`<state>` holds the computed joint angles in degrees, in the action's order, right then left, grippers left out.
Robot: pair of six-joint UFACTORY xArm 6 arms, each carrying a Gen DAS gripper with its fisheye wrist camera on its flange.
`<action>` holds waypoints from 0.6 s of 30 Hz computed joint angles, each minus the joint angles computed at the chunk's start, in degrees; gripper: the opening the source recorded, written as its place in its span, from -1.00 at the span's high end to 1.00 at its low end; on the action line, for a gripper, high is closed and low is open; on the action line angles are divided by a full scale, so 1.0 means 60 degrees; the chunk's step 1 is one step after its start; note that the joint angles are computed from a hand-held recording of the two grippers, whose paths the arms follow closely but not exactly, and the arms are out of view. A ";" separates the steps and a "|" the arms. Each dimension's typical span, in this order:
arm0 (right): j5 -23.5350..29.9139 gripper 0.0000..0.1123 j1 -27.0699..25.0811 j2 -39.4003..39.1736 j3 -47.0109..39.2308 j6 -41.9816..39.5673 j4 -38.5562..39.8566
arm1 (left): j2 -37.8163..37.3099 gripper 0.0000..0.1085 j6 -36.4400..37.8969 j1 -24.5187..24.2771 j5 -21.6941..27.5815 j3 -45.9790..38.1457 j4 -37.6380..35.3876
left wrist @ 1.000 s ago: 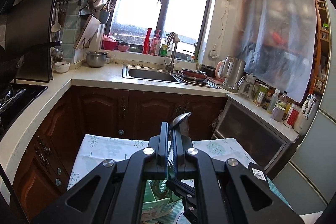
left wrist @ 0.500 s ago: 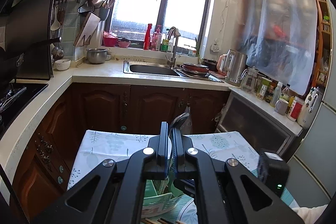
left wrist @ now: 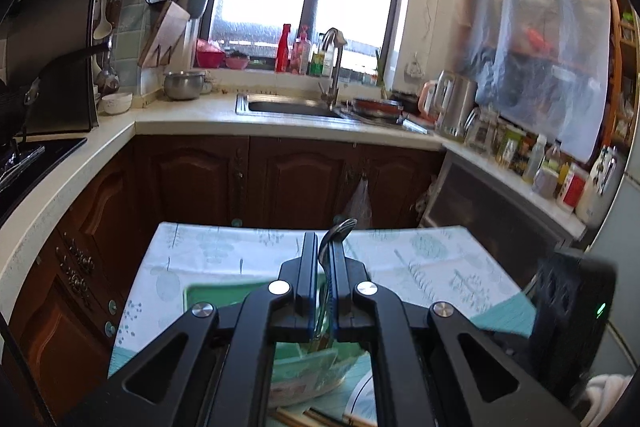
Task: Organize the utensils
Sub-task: 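Lower the spoon into the caddy with the left gripper while the right gripper releases the fork, then move both grippers back toward the chopsticks on the plate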
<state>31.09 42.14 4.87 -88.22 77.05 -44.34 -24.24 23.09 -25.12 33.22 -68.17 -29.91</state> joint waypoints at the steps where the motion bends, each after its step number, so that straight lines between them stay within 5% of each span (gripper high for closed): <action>1: 0.0100 0.42 0.0032 -0.0081 0.0056 -0.0023 0.0079 | -0.0079 0.91 -0.0022 -0.0006 -0.0018 0.0126 0.0038; 3: 0.0364 0.34 0.0138 -0.0165 0.0056 -0.0023 0.0116 | -0.0258 0.59 -0.0353 -0.0001 -0.0193 0.0337 0.0379; 5: 0.0597 0.34 0.0225 -0.0310 0.0128 -0.0214 0.0292 | -0.0313 -0.19 -0.0742 0.0087 -0.0066 0.0337 0.0635; 6: 0.0705 0.34 0.0294 -0.0364 0.0146 -0.0228 0.0318 | -0.0373 -0.27 -0.0962 0.0113 -0.0136 0.0393 0.0787; 18: 0.2387 0.34 0.1064 -0.1369 0.0371 -0.1237 0.1515 | -0.0554 -0.35 -0.1993 0.0159 0.1593 -0.0367 0.2358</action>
